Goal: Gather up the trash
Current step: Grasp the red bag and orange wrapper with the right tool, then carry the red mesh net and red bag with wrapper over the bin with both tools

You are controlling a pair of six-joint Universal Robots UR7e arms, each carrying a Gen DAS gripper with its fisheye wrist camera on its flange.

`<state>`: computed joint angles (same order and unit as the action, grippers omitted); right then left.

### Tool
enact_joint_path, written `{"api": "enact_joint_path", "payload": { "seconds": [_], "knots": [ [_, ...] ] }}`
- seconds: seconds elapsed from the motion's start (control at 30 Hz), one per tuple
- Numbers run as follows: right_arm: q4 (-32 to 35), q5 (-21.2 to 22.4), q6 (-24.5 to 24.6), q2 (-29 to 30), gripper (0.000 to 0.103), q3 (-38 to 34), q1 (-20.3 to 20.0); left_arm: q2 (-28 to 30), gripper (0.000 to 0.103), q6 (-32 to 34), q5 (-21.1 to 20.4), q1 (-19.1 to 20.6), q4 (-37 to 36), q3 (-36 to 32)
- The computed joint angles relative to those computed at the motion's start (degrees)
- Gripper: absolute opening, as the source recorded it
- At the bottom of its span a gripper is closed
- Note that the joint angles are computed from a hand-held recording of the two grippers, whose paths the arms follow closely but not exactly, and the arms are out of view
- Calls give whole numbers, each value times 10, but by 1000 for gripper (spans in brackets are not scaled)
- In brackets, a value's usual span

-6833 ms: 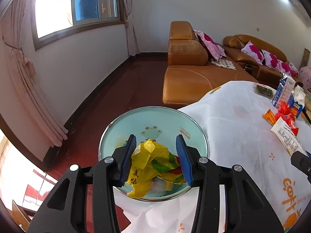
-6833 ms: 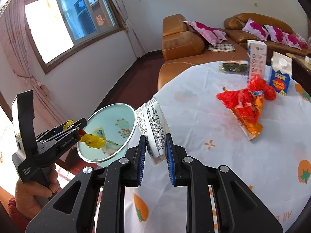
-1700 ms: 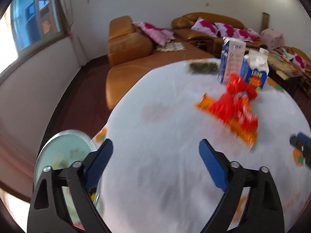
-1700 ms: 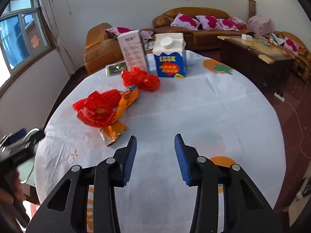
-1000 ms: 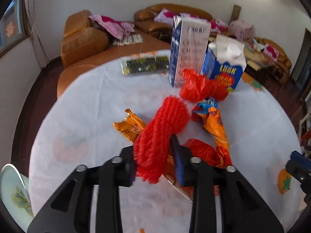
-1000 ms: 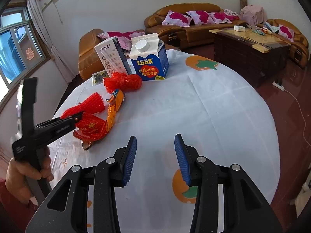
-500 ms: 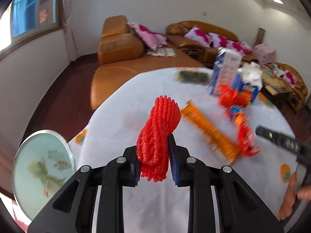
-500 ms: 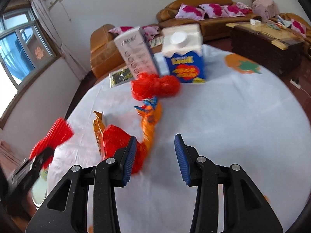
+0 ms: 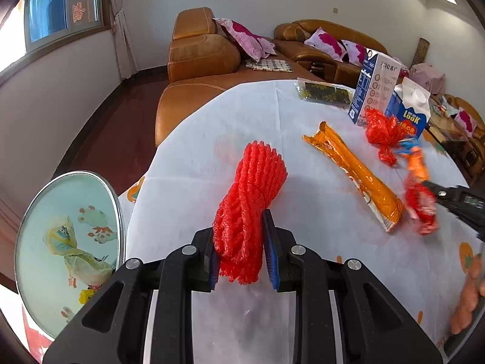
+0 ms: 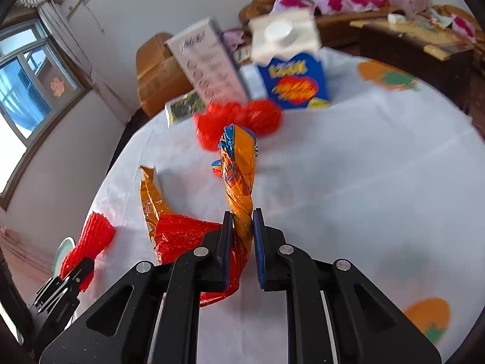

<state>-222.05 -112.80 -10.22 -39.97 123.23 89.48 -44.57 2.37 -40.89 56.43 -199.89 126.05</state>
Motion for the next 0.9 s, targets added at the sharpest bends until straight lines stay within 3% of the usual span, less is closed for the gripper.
{"api": "enact_joint_path", "payload": {
  "seconds": [0.33, 0.9],
  "knots": [
    [-83, -47, -26, -21, 14, 71, 14, -7, 24, -12, 19, -22, -2, 19],
    [-108, -75, -39, 17, 14, 98, 62, -53, 24, -67, 49, -60, 8, 101]
  ]
}}
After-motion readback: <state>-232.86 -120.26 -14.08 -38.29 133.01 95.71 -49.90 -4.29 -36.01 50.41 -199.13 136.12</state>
